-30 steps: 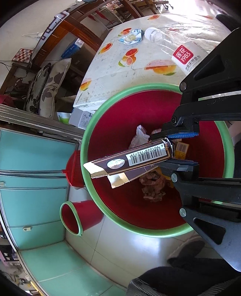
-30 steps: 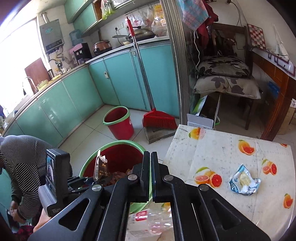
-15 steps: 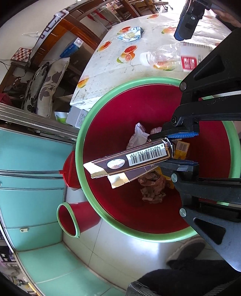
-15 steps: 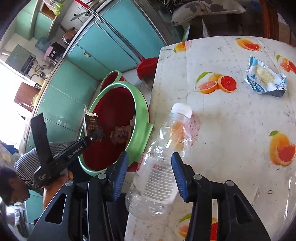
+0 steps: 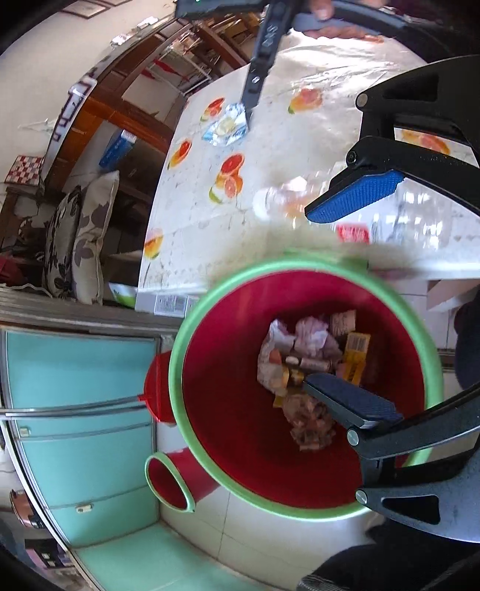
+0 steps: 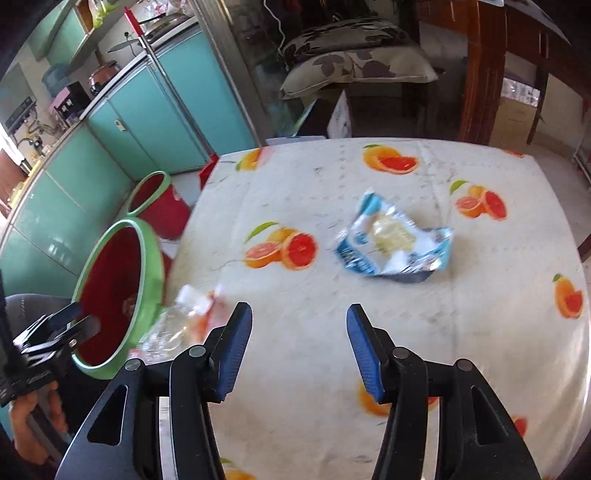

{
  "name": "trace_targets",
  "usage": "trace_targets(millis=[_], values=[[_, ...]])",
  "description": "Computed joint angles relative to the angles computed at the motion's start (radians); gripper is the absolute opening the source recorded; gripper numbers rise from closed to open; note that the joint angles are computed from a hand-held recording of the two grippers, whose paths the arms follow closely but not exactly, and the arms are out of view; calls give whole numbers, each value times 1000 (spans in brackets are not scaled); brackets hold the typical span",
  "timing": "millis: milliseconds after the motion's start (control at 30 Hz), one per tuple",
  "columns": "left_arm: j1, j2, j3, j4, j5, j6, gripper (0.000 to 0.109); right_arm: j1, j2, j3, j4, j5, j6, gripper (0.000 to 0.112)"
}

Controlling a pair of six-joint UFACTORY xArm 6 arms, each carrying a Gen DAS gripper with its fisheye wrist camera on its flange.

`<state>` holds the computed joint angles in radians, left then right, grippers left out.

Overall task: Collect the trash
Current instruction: 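Grasp the water bottle with the left gripper while the right gripper releases it, then grasp the blue-and-white snack bag with the right gripper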

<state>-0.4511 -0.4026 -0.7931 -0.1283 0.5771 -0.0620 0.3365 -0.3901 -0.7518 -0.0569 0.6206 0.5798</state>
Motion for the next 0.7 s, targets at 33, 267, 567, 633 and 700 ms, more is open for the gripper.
trace_targets(millis=[33,267,567,633,700], values=[[-21,-4,2,-17,7,15,84,-31,15,-13,20,16,-54,54],[-134,34,-9,45,44,-28,84,-121,167,-121,3,100,-246,55],[-192,71,-13,106,75,-79,84,-125,231,-136,-53,92,-279,48],[-194,79,-16,92,81,-81,83,-133,214,-115,-64,69,-249,18],[-195,83,-13,63,78,-66,76,-144,201,-101,-47,61,-252,0]])
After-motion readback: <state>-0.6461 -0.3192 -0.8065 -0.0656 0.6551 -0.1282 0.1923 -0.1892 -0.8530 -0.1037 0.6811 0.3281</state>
